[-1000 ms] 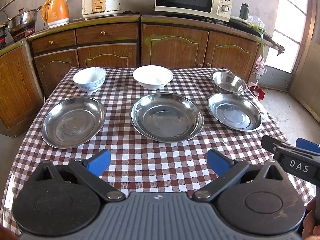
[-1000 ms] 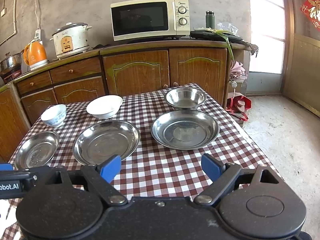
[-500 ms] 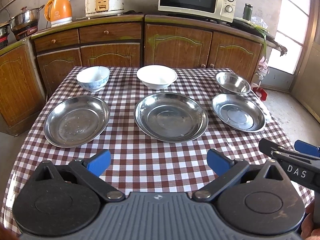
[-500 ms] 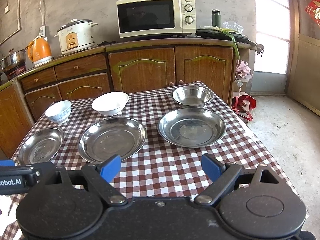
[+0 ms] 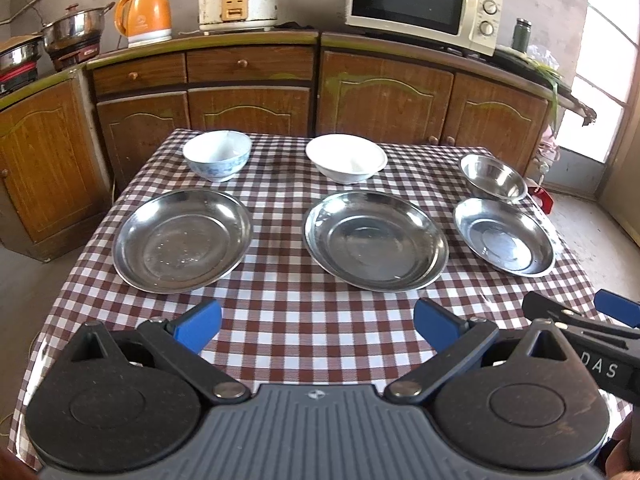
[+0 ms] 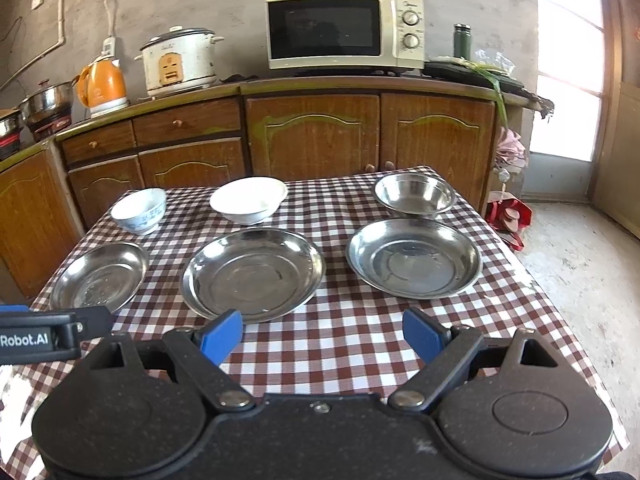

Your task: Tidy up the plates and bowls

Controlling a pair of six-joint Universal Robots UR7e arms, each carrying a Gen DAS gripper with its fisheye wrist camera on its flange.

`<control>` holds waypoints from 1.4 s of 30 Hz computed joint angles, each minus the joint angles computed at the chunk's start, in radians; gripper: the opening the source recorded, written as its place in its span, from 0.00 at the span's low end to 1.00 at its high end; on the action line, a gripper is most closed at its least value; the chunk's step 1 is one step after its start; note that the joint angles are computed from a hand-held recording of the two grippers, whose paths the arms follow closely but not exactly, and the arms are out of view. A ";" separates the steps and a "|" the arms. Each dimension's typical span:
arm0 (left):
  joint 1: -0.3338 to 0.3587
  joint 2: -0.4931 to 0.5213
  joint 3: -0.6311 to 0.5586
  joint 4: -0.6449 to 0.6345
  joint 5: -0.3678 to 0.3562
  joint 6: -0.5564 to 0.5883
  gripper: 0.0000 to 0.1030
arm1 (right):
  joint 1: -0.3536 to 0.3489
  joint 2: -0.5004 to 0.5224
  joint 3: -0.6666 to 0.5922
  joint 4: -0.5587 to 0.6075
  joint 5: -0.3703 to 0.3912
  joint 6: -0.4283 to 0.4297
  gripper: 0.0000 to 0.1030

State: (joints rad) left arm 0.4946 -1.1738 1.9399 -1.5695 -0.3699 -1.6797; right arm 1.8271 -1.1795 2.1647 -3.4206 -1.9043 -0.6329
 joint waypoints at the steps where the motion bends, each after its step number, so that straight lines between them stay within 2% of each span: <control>1: 0.000 -0.004 0.000 0.014 0.001 -0.013 1.00 | 0.005 0.004 -0.001 -0.001 0.002 -0.005 1.00; 12: 0.003 -0.055 -0.003 0.198 0.000 -0.182 1.00 | 0.049 0.062 -0.016 -0.003 0.022 -0.038 1.00; 29: 0.031 -0.127 -0.015 0.535 -0.032 -0.492 1.00 | 0.096 0.202 -0.097 0.013 0.106 -0.090 1.00; 37: 0.076 -0.172 -0.024 0.703 -0.051 -0.644 1.00 | 0.104 0.283 -0.178 0.086 0.168 -0.113 1.00; 42: 0.119 -0.201 -0.041 0.788 -0.041 -0.685 1.00 | 0.118 0.358 -0.247 0.114 0.179 -0.141 1.00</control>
State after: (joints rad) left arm 0.6140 -1.3753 1.8993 -0.7818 -0.4111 -2.3646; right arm 1.9449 -0.8216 1.9182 -3.3061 -1.7254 -0.7742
